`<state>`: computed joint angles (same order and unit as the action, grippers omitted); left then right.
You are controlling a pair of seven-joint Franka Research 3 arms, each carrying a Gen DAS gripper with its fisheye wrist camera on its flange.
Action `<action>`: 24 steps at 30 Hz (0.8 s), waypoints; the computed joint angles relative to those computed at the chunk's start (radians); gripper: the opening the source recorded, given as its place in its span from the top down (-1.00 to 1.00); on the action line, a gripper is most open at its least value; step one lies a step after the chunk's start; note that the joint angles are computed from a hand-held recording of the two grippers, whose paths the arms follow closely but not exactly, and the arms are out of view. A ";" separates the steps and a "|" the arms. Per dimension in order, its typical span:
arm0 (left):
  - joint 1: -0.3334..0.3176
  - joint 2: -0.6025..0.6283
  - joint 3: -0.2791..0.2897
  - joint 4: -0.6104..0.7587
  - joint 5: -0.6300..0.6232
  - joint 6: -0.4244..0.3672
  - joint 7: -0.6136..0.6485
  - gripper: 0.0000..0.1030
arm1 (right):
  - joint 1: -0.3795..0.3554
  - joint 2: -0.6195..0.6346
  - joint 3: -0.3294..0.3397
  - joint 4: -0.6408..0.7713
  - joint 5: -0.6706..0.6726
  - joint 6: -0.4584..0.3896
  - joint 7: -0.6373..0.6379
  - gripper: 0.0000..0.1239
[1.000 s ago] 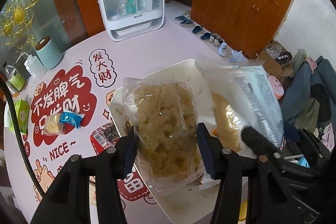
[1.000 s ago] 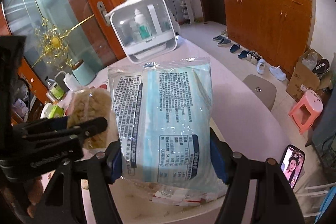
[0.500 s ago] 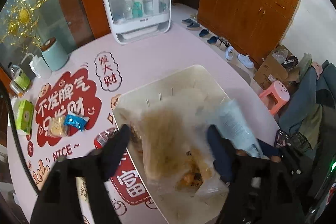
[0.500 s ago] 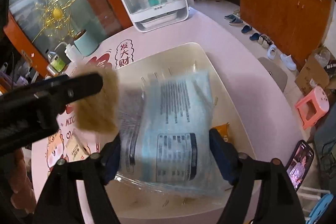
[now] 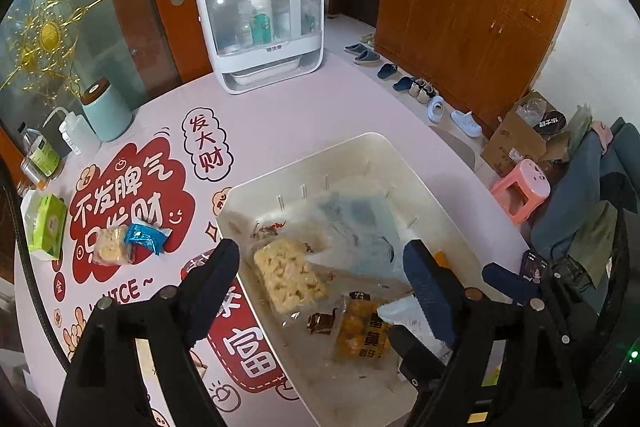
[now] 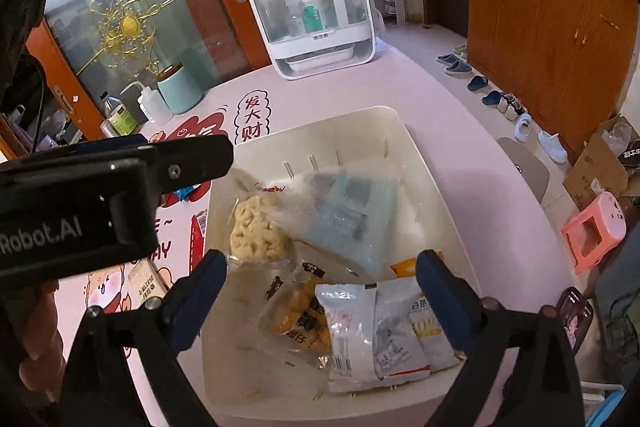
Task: Organize snacks
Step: 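Move both open grippers back toward the remaining snacks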
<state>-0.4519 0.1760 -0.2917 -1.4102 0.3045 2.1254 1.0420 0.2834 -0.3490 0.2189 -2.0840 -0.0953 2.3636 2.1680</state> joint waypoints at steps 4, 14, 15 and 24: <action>0.010 -0.032 0.000 -0.039 -0.015 0.010 -0.002 -0.61 | -0.001 0.004 0.009 0.011 -0.015 -0.012 0.011 -0.56; 0.045 -0.166 0.000 -0.171 -0.009 0.030 -0.031 -0.61 | 0.017 0.018 0.023 0.038 -0.031 -0.011 0.021 -0.56; 0.051 -0.187 0.001 -0.189 -0.004 0.030 -0.037 -0.61 | 0.021 0.022 0.025 0.044 -0.034 -0.011 0.021 -0.56; 0.126 -0.352 0.014 -0.299 0.066 -0.029 -0.027 -0.61 | 0.065 0.102 0.036 0.153 -0.065 -0.030 0.001 -0.56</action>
